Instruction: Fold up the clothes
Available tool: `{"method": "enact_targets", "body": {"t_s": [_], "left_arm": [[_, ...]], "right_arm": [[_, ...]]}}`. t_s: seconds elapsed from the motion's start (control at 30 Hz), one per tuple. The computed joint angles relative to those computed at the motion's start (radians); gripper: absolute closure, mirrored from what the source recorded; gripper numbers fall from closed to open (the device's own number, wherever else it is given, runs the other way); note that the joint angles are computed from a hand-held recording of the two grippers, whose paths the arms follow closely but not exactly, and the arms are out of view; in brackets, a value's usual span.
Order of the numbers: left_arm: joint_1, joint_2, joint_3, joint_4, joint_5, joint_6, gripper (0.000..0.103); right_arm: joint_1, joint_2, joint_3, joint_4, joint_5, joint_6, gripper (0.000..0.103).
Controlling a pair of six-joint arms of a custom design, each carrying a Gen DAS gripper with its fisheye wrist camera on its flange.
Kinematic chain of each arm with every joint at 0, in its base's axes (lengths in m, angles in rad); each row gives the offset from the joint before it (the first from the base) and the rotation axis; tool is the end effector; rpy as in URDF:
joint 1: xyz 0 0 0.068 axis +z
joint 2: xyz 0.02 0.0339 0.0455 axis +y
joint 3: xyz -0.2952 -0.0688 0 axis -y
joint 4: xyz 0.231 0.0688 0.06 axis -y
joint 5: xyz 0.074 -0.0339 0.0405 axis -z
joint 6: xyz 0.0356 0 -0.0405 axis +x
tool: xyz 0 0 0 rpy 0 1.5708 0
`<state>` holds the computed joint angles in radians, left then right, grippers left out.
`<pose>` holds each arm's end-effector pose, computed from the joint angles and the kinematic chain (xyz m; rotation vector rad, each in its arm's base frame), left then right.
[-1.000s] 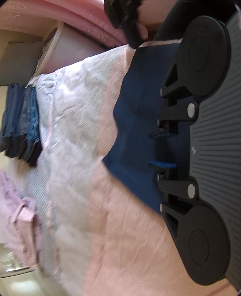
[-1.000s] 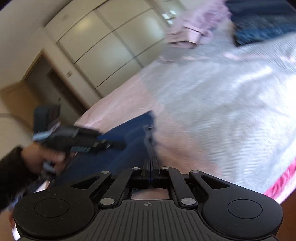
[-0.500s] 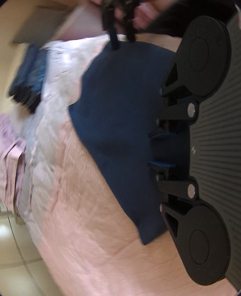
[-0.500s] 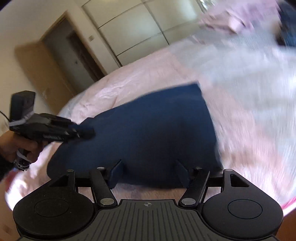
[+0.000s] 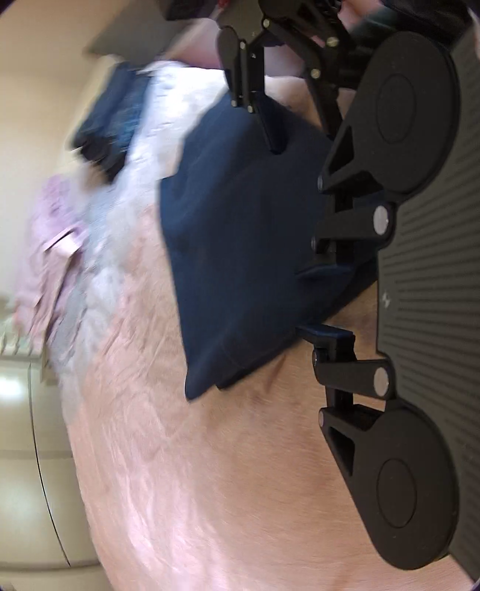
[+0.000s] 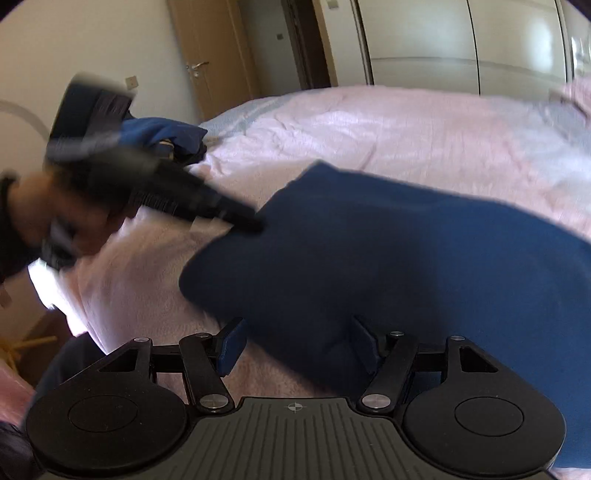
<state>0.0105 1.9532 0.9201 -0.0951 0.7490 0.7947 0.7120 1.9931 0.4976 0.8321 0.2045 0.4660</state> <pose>0.3431 -0.0206 0.1293 1.1028 2.1167 -0.6502 0.2348 0.1931 0.0899 -0.1642 2.2447 0.4171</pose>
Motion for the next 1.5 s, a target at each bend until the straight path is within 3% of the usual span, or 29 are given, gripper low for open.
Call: {"method": "enact_targets", "body": {"t_s": [0.07,0.27,0.4,0.5,0.57,0.6,0.67,0.9,1.0,1.13,1.23,1.3,1.43,1.5], "left_arm": [[0.042,-0.061,-0.1,0.096,0.042,-0.044,0.082],[0.109,-0.167,-0.376,0.332,0.131,-0.034,0.079],[0.087,-0.103,-0.442,0.464,0.101,-0.066,0.077],[0.094,-0.053,-0.417,0.448,0.122,-0.107,0.077],[0.099,-0.03,-0.409,0.451,0.134,-0.12,0.077],[0.101,-0.02,-0.405,0.451,0.137,-0.12,0.077],[0.104,-0.003,-0.392,0.445,0.143,-0.117,0.077],[0.104,-0.009,-0.365,0.389,0.15,-0.092,0.075],[0.137,-0.052,-0.401,0.404,0.169,-0.037,0.074],[0.158,-0.137,-0.528,0.593,0.171,0.088,0.067],[0.124,-0.197,-0.606,0.673,0.141,0.229,0.064],[0.076,-0.229,-0.649,0.706,0.108,0.322,0.052],[-0.118,-0.078,-0.811,1.21,-0.095,0.447,0.042],[-0.203,0.027,-0.825,1.358,-0.181,0.51,0.041]], "right_arm": [[-0.027,-0.037,0.005,-0.034,-0.039,0.0,0.037],[-0.059,-0.136,0.115,-0.222,-0.032,-0.108,0.037],[-0.094,-0.075,0.277,-0.316,-0.117,-0.193,0.037],[-0.121,-0.004,0.411,-0.41,-0.185,-0.263,0.043],[-0.141,0.087,0.565,-0.547,-0.21,-0.323,0.064],[-0.146,0.141,0.648,-0.619,-0.198,-0.356,0.067],[-0.173,0.218,0.743,-0.667,-0.194,-0.394,0.067],[-0.287,0.37,0.964,-0.753,-0.299,-0.301,0.066],[-0.266,0.246,0.809,-0.637,-0.264,-0.337,0.066],[-0.217,-0.015,0.449,-0.449,-0.215,-0.422,0.064],[-0.111,-0.182,0.218,-0.419,-0.053,-0.555,0.046],[-0.023,-0.253,0.099,-0.435,0.069,-0.589,0.045],[0.124,-0.297,-0.064,-0.444,0.261,-0.531,0.045],[0.161,-0.224,-0.074,-0.426,0.351,-0.511,0.045]]}}
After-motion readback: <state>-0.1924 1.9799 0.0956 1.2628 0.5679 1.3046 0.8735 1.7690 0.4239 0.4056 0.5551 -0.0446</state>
